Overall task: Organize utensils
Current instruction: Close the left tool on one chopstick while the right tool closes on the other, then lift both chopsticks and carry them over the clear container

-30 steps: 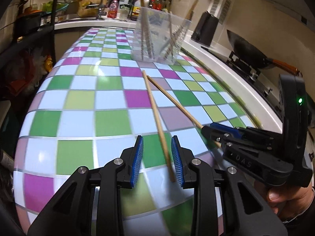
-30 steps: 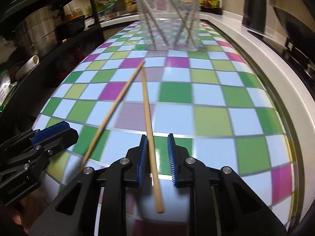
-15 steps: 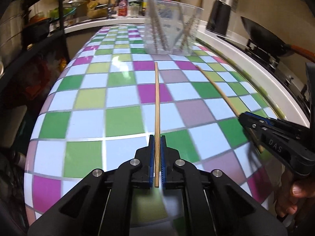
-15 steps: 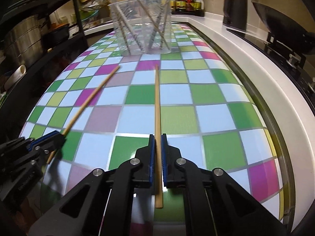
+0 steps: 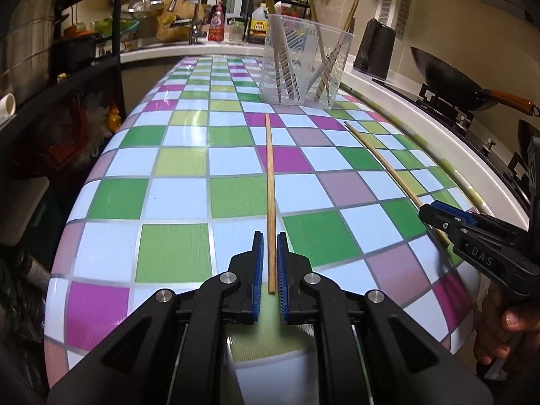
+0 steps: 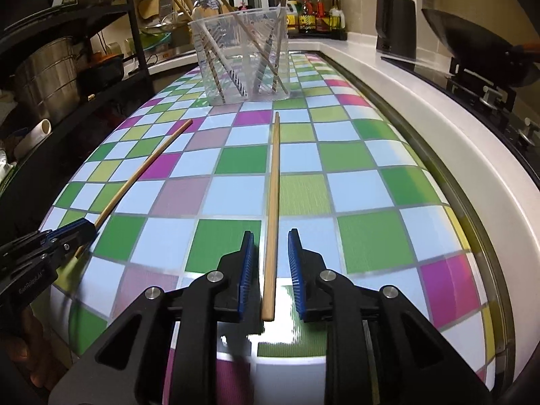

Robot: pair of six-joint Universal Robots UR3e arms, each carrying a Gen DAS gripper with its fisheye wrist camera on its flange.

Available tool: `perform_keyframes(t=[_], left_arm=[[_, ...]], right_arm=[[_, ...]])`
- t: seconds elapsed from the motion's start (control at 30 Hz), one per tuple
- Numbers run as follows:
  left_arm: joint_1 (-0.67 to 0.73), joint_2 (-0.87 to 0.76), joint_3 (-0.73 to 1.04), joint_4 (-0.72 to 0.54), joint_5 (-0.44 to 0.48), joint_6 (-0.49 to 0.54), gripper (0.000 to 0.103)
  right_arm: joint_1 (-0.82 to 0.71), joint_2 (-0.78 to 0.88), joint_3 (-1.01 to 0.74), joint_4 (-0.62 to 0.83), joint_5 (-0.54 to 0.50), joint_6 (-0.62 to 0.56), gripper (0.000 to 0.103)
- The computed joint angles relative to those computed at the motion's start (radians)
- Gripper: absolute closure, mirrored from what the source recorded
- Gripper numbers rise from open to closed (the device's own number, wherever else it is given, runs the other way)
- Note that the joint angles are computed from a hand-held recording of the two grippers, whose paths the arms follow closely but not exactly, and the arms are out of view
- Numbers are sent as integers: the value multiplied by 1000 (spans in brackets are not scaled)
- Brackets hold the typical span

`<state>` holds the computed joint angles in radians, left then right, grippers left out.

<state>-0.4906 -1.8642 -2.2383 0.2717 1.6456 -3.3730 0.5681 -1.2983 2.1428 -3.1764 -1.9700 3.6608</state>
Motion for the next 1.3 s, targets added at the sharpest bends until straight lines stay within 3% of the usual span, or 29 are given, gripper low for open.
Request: perform_keyframes(t=[0.13, 0.27, 0.43, 0.53, 1.1, 1.3], left_arm=[[-49, -48, -16, 103, 81, 11, 94], [-69, -69, -8, 130, 121, 10, 94], [-77, -92, -21, 188, 136, 9, 95], [-77, -92, -24, 190, 136, 10, 96], [-85, -77, -28, 176, 140, 14, 99], [-122, -19, -47, 232, 176, 55, 99]], right_arm=[[44, 46, 8, -78, -81, 26, 81], [106, 107, -8, -130, -183, 31, 83], [127, 131, -2, -171, -227, 49, 86], [135, 133, -7, -161, -241, 57, 96], [186, 159, -20, -144, -326, 108, 97], [227, 118, -71, -62, -392, 124, 97]])
